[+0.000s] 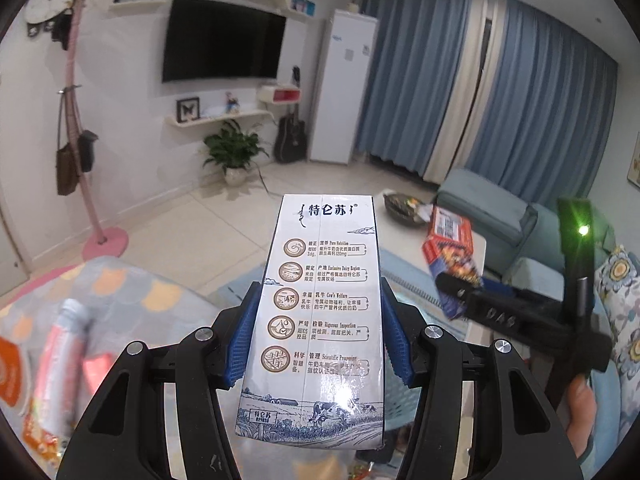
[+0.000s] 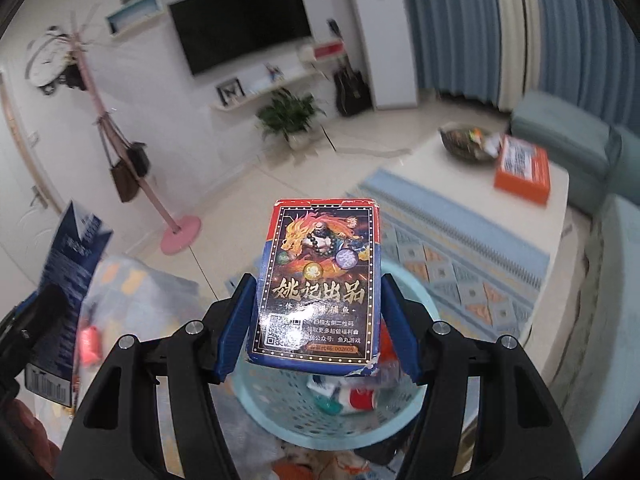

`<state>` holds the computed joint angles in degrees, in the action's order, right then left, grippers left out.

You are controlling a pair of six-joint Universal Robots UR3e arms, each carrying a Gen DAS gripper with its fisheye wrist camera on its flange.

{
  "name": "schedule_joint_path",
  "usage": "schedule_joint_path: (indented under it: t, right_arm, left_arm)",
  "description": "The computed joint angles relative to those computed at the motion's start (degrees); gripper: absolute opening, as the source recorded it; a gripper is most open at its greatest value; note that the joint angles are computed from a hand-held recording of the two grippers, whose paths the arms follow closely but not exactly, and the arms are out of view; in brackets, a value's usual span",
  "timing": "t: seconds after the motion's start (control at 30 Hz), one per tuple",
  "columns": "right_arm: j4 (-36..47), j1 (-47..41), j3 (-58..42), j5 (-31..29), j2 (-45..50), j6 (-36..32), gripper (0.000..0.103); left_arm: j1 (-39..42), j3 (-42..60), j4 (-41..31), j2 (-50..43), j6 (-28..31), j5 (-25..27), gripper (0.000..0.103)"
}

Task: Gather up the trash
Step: 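Lift the card box with the right gripper while left carries the carton, drop both into basket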

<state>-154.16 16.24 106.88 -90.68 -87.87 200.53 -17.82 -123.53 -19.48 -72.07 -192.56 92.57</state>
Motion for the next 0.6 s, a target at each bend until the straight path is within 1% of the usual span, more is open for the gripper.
schedule_joint_path:
  t: [0.07,0.1,0.23,0.37,0.43,0.5,0.53,0.6]
  right_arm:
    - [-0.9,-1.7,1.7,1.8,2.1,0.6,0.059]
    - [-1.2,-2.3,2.0,2.2,2.9,0.8,0.059]
    - [-2.1,-4.6,3.1,3.6,6.2,0.6,0.060]
    - [-1.7,-5.6,2.7,4.4,9.5,1.3,0.060]
    - [-1.1,-5.9,2.4,4.7,10.2,1.3,0.060]
    - [-0.7,-6.3,2.5,5.6,10.6,1.1,0.062]
    - [-0.8,-6.2,2.7,5.4,10.7,1.0,0.063]
    - [-0.7,-6.2,2.6,5.4,10.5,0.9,0.063]
  left_arm:
    - [-0.2,0.9,1.8,-4.8,-0.2,-0.5,0.054]
    - [1.2,0.6,2.3,-6.0,0.5,-2.2,0.054]
    - [3.4,1.4,2.3,-11.6,0.2,-7.4,0.054]
    - [2.9,3.5,2.5,-16.1,0.5,-7.3,0.054]
    - [3.2,4.5,2.2,-18.0,0.6,-8.3,0.055]
    - [3.2,5.4,1.2,-18.6,0.2,-8.9,0.058]
    - [3.1,5.6,1.0,-18.7,0.2,-8.9,0.063]
    - [3.4,5.1,1.0,-18.1,0.6,-9.1,0.066]
